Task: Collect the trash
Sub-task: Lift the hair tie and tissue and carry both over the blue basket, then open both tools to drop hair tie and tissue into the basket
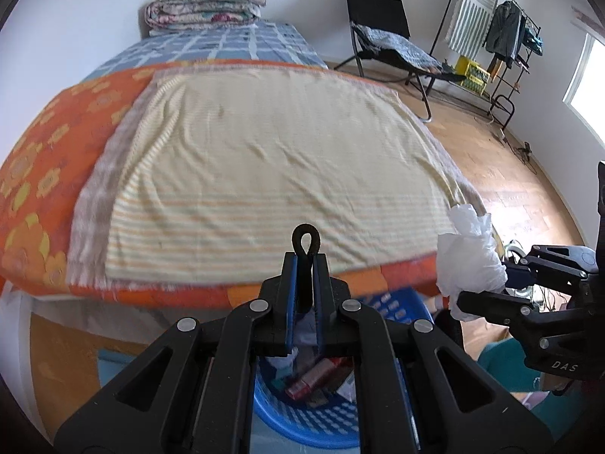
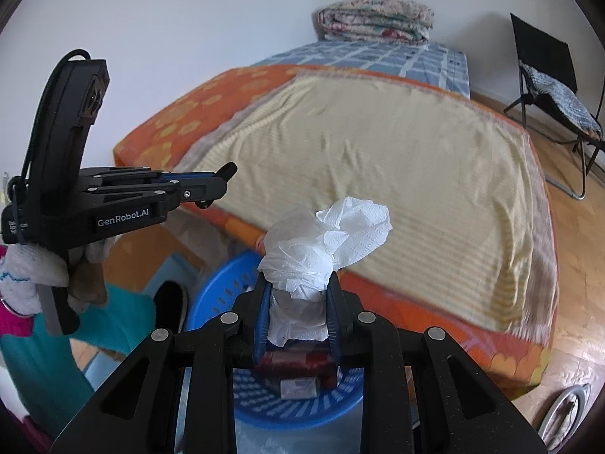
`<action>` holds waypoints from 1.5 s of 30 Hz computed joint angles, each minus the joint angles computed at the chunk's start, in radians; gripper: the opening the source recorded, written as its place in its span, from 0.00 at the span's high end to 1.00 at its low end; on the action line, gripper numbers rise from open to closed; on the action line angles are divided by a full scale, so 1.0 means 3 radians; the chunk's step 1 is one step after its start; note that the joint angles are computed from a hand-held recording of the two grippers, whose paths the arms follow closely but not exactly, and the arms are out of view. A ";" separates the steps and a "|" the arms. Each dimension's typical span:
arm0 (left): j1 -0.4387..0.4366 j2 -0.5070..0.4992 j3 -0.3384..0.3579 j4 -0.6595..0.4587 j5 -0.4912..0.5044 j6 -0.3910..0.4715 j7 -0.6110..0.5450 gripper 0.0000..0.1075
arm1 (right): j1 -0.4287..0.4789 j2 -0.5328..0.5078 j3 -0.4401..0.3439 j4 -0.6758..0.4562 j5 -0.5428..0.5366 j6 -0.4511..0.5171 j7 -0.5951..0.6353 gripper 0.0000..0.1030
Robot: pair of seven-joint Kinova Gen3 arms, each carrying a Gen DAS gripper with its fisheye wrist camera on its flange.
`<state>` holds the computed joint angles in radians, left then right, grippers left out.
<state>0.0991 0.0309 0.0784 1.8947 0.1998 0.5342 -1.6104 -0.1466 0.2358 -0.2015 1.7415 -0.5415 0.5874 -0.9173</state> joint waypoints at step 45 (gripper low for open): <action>0.0160 0.0128 0.0060 0.0270 -0.0239 0.0035 0.0436 0.70 | -0.0225 0.0234 0.0061 0.0062 0.0600 0.0318 -0.0631 0.56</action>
<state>0.1472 0.0692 0.0963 1.9757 0.1282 0.5447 -1.4795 -0.2140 0.3059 -0.1832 1.7601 -0.3615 0.6829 -1.1066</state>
